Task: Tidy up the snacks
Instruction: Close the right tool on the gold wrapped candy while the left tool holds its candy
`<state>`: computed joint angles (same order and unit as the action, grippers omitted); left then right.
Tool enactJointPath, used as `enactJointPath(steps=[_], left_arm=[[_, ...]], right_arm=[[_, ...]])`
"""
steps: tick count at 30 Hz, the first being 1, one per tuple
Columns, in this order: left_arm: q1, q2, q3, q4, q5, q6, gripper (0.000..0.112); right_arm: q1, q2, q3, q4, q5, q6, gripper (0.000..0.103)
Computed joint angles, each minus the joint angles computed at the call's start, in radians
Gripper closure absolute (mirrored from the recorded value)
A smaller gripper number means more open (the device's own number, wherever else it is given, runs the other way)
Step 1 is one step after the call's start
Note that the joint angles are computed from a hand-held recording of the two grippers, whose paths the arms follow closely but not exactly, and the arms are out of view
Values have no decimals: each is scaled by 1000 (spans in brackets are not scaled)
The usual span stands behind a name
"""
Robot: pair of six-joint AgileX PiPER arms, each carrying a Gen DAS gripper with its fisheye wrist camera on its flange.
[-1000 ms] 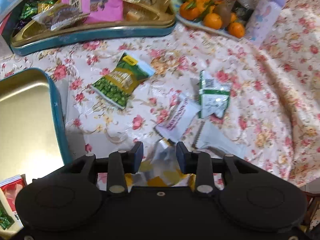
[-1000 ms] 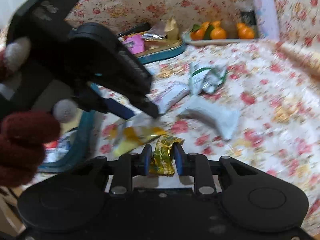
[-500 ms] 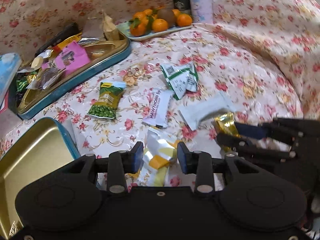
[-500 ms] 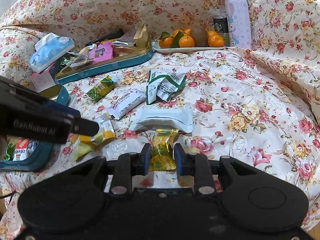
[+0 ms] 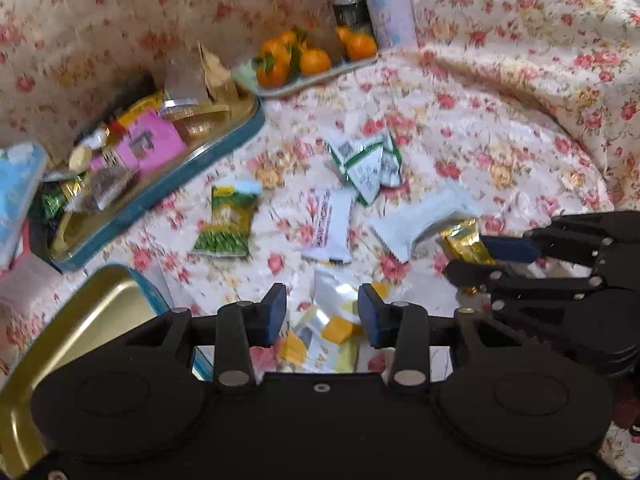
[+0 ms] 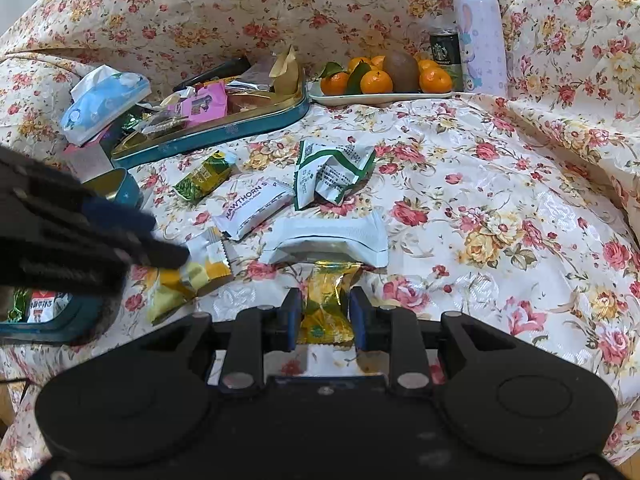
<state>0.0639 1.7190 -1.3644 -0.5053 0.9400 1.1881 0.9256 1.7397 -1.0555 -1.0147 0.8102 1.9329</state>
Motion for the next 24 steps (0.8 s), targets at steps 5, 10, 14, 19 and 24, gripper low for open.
enactJointPath(steps=[5, 10, 14, 19, 24], left_arm=[[-30, 67, -71, 67, 74, 17, 60], [-60, 107, -63, 137, 21, -42, 56], [-42, 112, -65, 107, 36, -36, 56], [-27, 138, -94, 72, 70, -105, 54], [-39, 121, -60, 61, 27, -185, 54]], right_arm=[[-1, 2, -1, -9, -9, 12, 69], [-11, -12, 15, -10, -33, 22, 69], [-20, -17, 22, -17, -48, 37, 69], [-19, -2, 9, -24, -35, 41, 69], [-8, 9, 1, -28, -13, 31, 69]])
